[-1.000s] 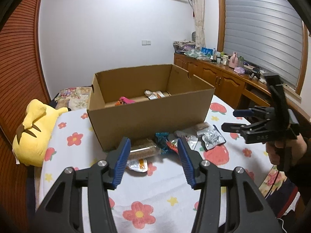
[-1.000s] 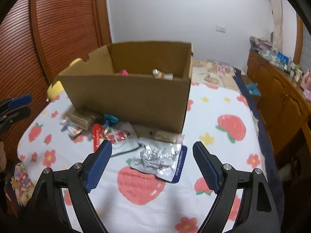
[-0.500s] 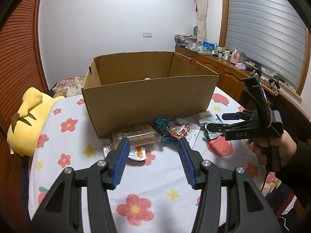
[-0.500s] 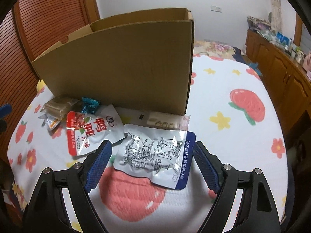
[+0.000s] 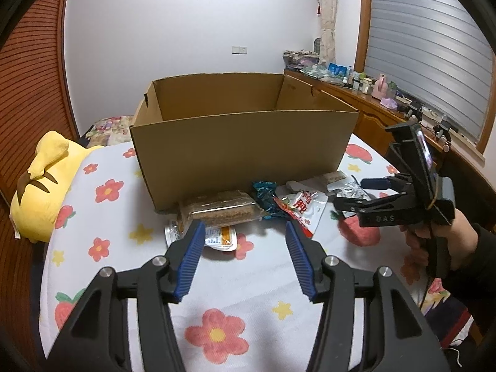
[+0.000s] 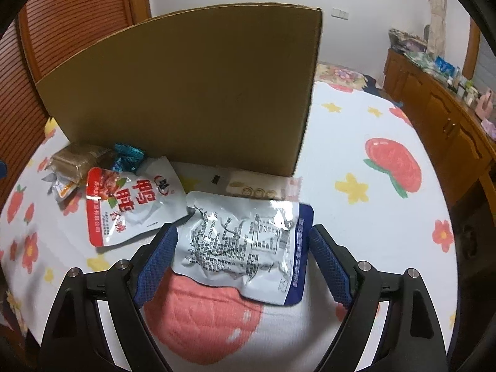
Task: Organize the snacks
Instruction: 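Lower the right tool onto the silver foil packet while the left tool reaches the clear cake bar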
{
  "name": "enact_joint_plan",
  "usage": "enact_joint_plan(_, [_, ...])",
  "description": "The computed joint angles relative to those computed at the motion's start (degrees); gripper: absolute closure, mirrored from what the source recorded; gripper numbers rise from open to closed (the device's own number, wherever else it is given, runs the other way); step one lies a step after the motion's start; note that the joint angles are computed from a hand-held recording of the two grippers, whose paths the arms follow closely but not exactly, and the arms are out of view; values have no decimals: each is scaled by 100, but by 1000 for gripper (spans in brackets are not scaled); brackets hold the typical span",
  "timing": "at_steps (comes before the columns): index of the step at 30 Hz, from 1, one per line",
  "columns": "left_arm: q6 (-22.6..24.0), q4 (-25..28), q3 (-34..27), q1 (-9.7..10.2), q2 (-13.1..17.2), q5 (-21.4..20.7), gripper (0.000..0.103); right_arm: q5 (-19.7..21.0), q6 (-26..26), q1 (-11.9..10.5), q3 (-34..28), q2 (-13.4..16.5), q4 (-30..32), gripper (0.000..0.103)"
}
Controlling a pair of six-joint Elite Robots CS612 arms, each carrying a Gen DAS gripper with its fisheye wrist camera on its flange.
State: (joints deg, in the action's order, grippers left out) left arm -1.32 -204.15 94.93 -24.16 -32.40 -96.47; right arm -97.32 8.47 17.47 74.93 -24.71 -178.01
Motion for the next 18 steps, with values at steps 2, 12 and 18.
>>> enact_joint_plan(2, [-37,95,-75,11,34,13,47,69,24,-7,28,-4,2,17])
enact_joint_plan(12, [-150,741,-670,68,268,141,32,56,-31,-15,133,-5,-179,22])
enact_joint_plan(18, [-152,1305,-998,46,377,221,32,-8,-90,-3,106,4,-122,21])
